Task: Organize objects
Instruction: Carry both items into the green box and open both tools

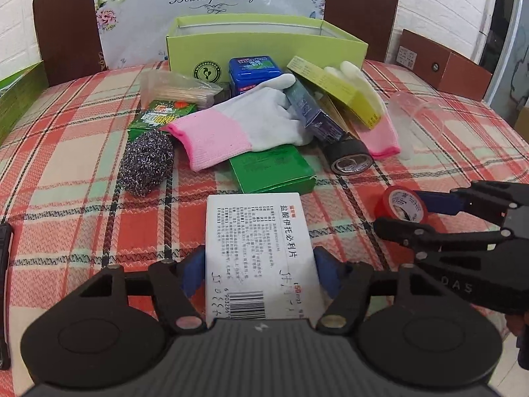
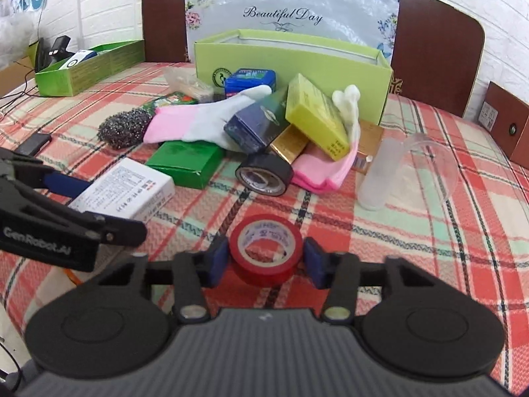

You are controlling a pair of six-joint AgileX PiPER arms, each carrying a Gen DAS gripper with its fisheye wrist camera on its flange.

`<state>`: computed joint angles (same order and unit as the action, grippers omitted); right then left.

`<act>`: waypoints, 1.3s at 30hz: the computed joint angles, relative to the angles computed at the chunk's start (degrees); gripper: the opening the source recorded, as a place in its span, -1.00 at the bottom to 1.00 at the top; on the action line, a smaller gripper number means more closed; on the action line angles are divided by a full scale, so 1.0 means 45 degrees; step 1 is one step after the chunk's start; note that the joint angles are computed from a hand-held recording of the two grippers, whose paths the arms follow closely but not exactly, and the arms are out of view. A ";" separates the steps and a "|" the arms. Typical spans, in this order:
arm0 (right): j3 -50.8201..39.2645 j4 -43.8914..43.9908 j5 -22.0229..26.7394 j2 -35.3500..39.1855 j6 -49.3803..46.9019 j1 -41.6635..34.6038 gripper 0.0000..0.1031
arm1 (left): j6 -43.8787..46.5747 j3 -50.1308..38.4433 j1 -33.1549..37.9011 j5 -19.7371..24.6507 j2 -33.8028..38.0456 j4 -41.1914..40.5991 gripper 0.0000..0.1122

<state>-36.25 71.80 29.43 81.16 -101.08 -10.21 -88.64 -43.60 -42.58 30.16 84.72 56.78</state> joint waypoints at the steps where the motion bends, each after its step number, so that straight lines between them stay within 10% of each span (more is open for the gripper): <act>1: 0.0041 0.0010 0.0033 -0.0060 -0.0054 -0.0026 -0.11 | -0.0023 0.0107 0.0076 -0.0147 -0.0176 -0.0132 0.25; 14: -0.3224 -0.1125 0.3519 -0.0279 0.2396 -0.0921 -0.12 | 0.3573 -0.2971 0.1655 -0.0004 -0.2024 -0.0588 0.25; 26: -1.1228 -0.4461 -0.0804 0.5267 0.7426 0.3038 -0.12 | 1.0145 -1.2274 0.5299 -0.0300 0.5056 -0.6489 0.26; 35: -1.8131 -1.0149 0.1638 1.0524 1.4344 0.3568 -0.11 | 1.3635 -1.8063 0.6544 0.2781 0.9587 -0.9741 0.31; 37: -1.9874 -1.0785 0.2770 1.1559 1.5331 0.3613 -0.10 | 1.3410 -1.8678 0.6532 0.3419 1.0114 -0.9408 0.57; 39: -2.1318 -1.1143 0.3676 1.2416 1.5978 0.3586 0.34 | 1.3683 -1.7591 0.6592 0.2355 0.9793 -0.9393 0.58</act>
